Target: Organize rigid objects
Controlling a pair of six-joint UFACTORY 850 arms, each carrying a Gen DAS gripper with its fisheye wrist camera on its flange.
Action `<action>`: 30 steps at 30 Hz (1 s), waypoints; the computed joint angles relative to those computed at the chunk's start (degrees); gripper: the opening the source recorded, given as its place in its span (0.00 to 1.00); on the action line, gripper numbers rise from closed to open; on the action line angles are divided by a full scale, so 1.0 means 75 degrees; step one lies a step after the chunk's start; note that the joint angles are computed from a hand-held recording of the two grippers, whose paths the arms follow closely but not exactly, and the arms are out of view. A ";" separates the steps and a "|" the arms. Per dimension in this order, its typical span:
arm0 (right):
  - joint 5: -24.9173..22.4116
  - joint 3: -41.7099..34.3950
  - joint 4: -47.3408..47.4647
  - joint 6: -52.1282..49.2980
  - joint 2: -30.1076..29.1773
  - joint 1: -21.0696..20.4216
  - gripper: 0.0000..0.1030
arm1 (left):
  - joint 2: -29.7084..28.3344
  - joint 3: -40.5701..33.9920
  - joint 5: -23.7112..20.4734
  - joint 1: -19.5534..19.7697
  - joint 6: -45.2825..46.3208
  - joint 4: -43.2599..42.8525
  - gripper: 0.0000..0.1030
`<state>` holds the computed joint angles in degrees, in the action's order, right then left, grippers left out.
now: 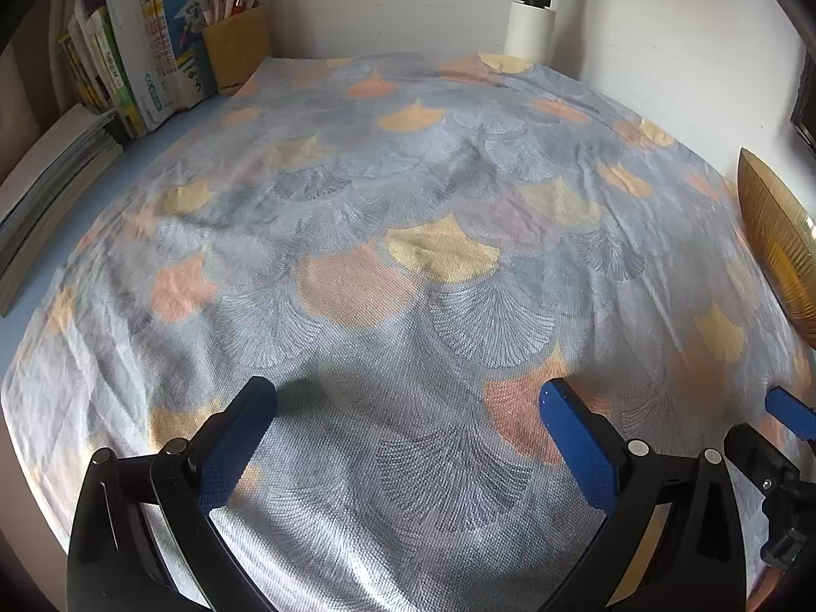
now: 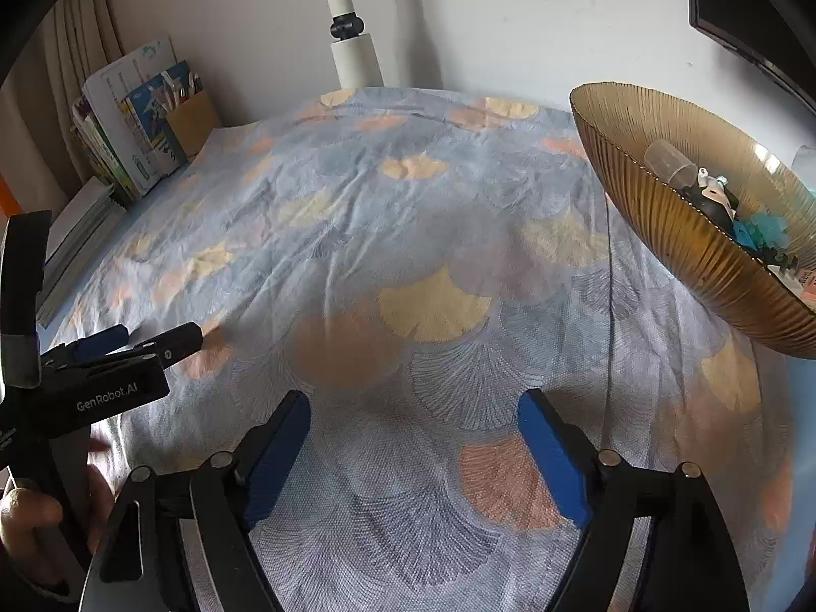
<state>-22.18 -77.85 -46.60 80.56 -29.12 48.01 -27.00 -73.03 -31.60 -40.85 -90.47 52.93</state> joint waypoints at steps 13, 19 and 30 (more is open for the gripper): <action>-0.0580 -0.0388 0.0669 -0.0796 -0.0276 0.0044 1.00 | 0.0014 0.0056 0.0039 0.0001 -0.0230 0.0268 1.00; -0.1358 -0.0891 0.0914 -0.1417 -0.0619 0.0182 1.00 | 0.0007 0.0049 0.0035 -0.0003 -0.0251 0.0261 1.00; -0.1226 -0.0794 0.0733 -0.1356 -0.0578 0.0198 1.00 | 0.0007 0.0045 0.0033 -0.0002 -0.0250 0.0256 1.00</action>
<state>-31.38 -83.80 -41.10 70.39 -33.46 49.49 -26.94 -72.69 -31.35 -40.87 -92.35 54.85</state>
